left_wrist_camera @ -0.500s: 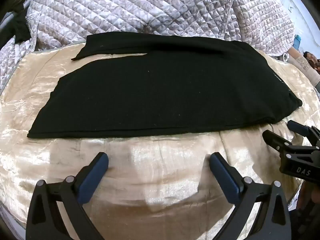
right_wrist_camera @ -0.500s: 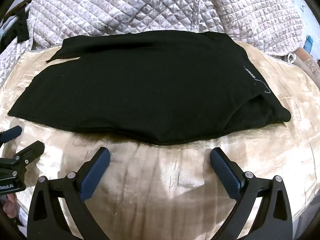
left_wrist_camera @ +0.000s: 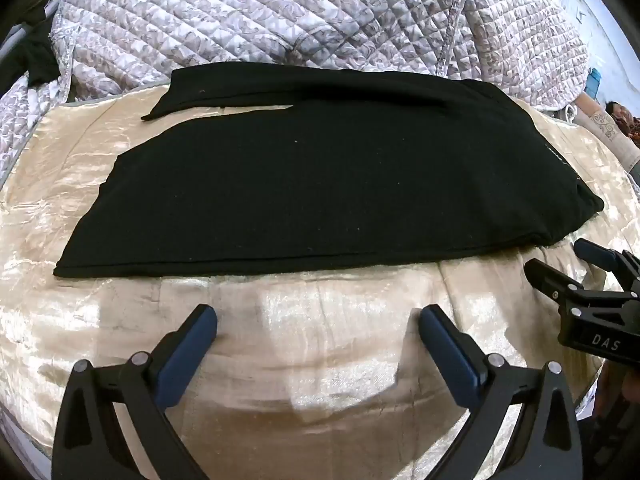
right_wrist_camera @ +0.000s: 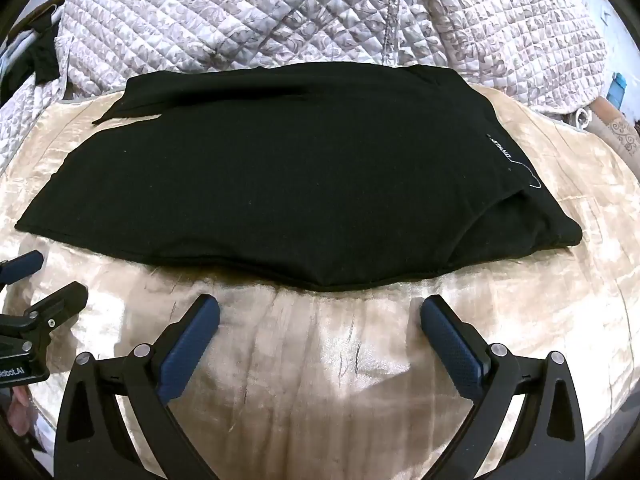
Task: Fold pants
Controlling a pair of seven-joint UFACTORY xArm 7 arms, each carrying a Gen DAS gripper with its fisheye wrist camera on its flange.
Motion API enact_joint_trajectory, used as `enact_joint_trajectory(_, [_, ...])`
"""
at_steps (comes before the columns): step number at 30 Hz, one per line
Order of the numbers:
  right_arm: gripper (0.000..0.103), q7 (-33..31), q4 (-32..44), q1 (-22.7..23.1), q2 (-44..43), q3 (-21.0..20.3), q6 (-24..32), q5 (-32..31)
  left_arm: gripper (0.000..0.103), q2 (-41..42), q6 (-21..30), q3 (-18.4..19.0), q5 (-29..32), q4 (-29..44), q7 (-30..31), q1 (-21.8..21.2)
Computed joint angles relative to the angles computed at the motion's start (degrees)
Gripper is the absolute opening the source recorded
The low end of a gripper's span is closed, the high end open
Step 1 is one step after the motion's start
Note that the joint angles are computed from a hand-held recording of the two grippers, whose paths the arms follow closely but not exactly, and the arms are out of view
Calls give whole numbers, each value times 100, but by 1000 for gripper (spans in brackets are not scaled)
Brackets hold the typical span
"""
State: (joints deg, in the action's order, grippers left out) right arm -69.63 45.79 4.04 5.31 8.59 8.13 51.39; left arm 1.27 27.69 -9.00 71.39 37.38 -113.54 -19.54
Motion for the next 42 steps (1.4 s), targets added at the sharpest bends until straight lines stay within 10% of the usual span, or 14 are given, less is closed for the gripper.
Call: enact_joint_trajectory(42, [102,-164,25,-51,76,151,-191,174,103,-10,-104,26,58,-24,-14,55])
